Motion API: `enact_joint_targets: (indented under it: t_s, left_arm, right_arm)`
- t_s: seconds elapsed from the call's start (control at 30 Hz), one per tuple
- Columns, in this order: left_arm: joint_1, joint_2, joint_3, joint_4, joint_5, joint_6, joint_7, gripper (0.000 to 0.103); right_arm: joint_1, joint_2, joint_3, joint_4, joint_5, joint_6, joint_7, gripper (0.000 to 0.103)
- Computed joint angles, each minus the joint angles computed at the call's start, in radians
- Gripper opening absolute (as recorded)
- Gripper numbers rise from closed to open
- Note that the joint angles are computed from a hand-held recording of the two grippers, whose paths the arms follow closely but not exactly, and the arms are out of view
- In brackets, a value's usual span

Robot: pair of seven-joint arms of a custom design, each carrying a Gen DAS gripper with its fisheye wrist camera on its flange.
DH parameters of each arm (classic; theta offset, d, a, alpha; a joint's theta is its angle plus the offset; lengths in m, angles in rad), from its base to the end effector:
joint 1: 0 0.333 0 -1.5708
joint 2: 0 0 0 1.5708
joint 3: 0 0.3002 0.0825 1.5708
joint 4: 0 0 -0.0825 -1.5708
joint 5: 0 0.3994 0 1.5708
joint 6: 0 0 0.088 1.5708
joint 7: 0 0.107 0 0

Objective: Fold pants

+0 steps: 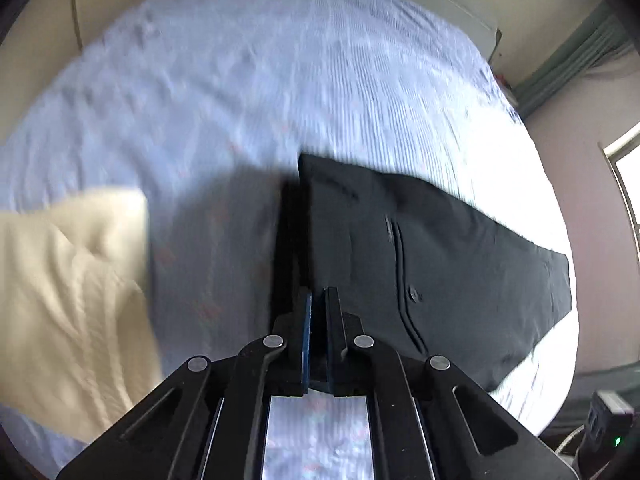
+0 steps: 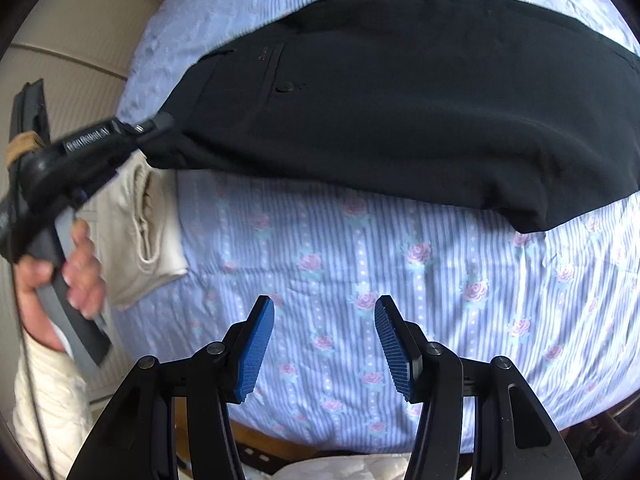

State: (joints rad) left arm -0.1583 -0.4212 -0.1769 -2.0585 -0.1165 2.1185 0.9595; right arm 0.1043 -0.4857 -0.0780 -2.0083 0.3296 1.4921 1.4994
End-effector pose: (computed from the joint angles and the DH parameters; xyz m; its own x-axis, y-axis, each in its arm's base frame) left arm 0.4526 -0.1788 0.6387 0.2384 -0.9241 0.2986 -0.8739 -0.3383 -0.3492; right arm 0.4114 0.0403 0.6357 0.1192 -0.9259 -0.3585 -0.9918 -0.1280 0.0010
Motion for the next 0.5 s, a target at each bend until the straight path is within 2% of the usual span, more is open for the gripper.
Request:
enact_joint_targets:
  t_s: [0.1, 0.2, 0.23, 0.4, 0.43, 0.47, 0.5]
  left_arm:
    - [0.004, 0.053, -0.030, 0.044, 0.087, -0.102, 0.031, 0.005]
    - [-0.012, 0.061, -0.033, 0.011, 0.097, -0.188, 0.062, 0.002]
    - [-0.009, 0.053, -0.045, -0.007, 0.134, -0.220, 0.054, 0.002]
    - [-0.028, 0.013, -0.068, -0.056, 0.183, -0.263, 0.027, 0.003]
    - [-0.030, -0.006, -0.082, -0.050, 0.212, -0.277, 0.013, 0.005]
    - [-0.035, -0.034, -0.096, -0.047, 0.235, -0.280, -0.003, 0.018]
    - [-0.048, -0.068, -0.100, -0.053, 0.233, -0.262, -0.009, 0.024]
  right_arm:
    - [-0.005, -0.007, -0.005, -0.002, 0.003, 0.009, 0.002, 0.054]
    - [-0.014, -0.019, -0.005, -0.021, -0.014, 0.010, 0.004, 0.054]
    - [-0.021, -0.028, -0.009, -0.032, -0.030, 0.007, -0.001, 0.054]
    - [-0.056, -0.064, -0.021, -0.090, -0.097, 0.019, -0.011, 0.054]
    - [-0.063, -0.077, -0.027, -0.102, -0.101, 0.033, -0.016, 0.054]
    - [-0.069, -0.091, -0.037, -0.112, -0.100, 0.049, -0.030, 0.054]
    - [-0.075, -0.111, -0.052, -0.125, -0.094, 0.074, -0.055, 0.054]
